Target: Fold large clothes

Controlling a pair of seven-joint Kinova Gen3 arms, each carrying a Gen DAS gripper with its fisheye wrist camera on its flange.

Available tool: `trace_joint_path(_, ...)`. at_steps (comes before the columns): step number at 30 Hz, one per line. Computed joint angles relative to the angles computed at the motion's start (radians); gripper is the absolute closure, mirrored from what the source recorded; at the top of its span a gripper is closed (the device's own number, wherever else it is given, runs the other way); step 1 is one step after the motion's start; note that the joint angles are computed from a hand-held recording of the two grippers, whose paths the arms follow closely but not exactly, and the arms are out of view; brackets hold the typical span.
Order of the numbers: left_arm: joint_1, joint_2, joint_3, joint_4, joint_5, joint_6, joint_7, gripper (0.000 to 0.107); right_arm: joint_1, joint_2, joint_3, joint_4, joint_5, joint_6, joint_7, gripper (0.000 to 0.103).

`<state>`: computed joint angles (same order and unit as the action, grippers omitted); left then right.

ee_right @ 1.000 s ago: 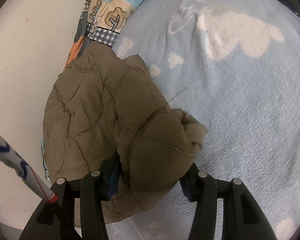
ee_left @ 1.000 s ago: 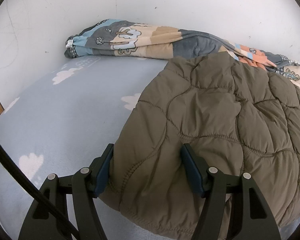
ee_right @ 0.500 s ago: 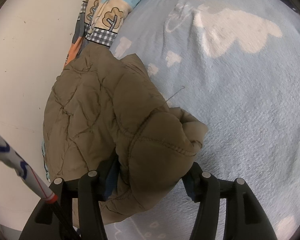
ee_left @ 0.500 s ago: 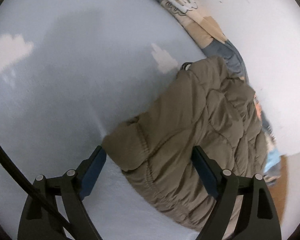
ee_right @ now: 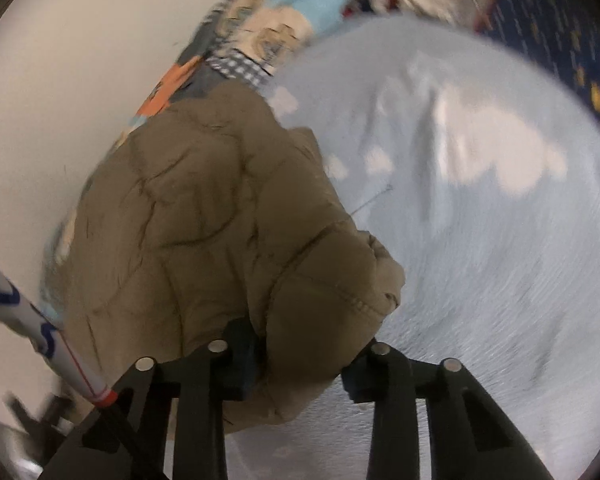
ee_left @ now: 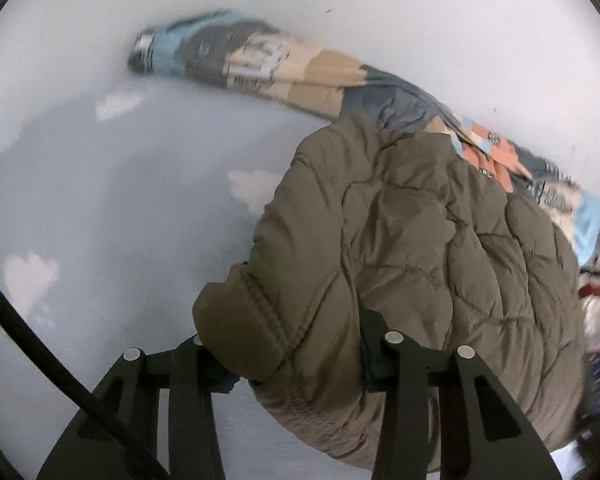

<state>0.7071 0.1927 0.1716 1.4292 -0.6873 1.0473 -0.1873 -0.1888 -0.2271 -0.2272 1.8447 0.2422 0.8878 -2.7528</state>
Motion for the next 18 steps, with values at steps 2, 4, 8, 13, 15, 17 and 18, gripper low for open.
trace_joint_path(2,0.021,-0.018,0.011,-0.013,-0.010,0.037,0.002,0.066,-0.004,-0.007,-0.024,-0.023,0.031,0.046,-0.011,0.073)
trace_joint_path(4,0.039,-0.041,0.020,-0.014,-0.026,0.060,0.004,0.066,-0.006,-0.028,-0.037,-0.038,0.046,0.081,-0.011,0.073)
trace_joint_path(8,0.059,-0.100,0.076,0.019,-0.050,0.121,0.038,0.066,-0.010,-0.091,-0.050,-0.053,0.033,0.148,0.010,0.074)
trace_joint_path(13,0.060,-0.146,0.133,0.053,-0.031,0.169,0.090,0.066,0.011,-0.191,-0.095,-0.051,-0.034,0.238,-0.005,0.073)
trace_joint_path(15,0.067,-0.187,0.164,0.091,-0.017,0.188,0.126,0.066,0.022,-0.246,-0.125,-0.045,-0.059,0.278,-0.014,0.073)
trace_joint_path(17,0.058,-0.227,0.193,0.135,0.024,0.188,0.156,0.064,0.041,-0.315,-0.169,-0.033,-0.084,0.319,-0.027,0.073)
trace_joint_path(18,0.049,-0.237,0.204,0.151,0.043,0.184,0.164,0.063,0.053,-0.347,-0.190,-0.028,-0.104,0.349,-0.036,0.073)
